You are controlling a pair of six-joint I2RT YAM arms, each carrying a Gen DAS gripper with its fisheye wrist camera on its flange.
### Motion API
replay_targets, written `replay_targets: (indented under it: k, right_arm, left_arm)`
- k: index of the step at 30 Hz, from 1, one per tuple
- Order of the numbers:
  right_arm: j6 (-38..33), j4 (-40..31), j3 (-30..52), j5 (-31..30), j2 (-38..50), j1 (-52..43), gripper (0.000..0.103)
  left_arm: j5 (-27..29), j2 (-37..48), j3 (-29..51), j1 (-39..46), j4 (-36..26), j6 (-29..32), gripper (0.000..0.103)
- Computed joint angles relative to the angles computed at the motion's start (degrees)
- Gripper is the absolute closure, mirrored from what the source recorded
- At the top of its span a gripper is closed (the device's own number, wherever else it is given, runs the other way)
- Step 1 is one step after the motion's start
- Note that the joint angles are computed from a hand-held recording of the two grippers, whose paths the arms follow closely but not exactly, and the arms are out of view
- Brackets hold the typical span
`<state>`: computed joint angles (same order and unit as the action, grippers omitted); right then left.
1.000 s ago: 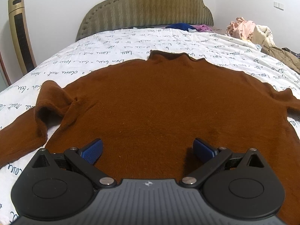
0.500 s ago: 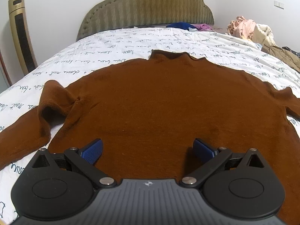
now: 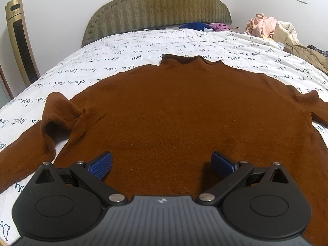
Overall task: Fold small clothes
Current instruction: 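Grasp the brown sleeve cuff with the right gripper and lift it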
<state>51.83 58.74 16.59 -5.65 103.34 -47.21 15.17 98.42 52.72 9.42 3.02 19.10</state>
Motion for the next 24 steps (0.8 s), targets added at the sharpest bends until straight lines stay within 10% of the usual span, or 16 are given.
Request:
replay_targets:
  k: [1,6,13,17,24]
  right_arm:
    - [0.0,-2.2,0.9,-0.8,-0.6,-0.3,0.091]
    - [-2.3,-3.9,-2.5,6.6,-9.4,1.8,0.092]
    - [-17.2,-20.8,-5.4,37.5,-39.8,25.1,0.092]
    - [-27.9,-21.5,0.6,49.7,-34.3,45.0,0.092]
    - [-23.1,-25.5,14.9,42.7,-14.3,57.5,0.092]
  left_arm:
    - [-0.1,0.0,0.1,0.0,-0.1,0.0,0.000]
    - [0.3,-0.9,0.3,0.4,-0.5,0.3,0.000]
    - [0.3,-1.1,0.6,0.9,-0.7,-0.4,0.000]
    - [0.1,-0.2,1.3,0.9,-0.7,-1.1,0.000]
    - [-0.4,1.7,2.9,1.8,-0.5,-2.0,0.000]
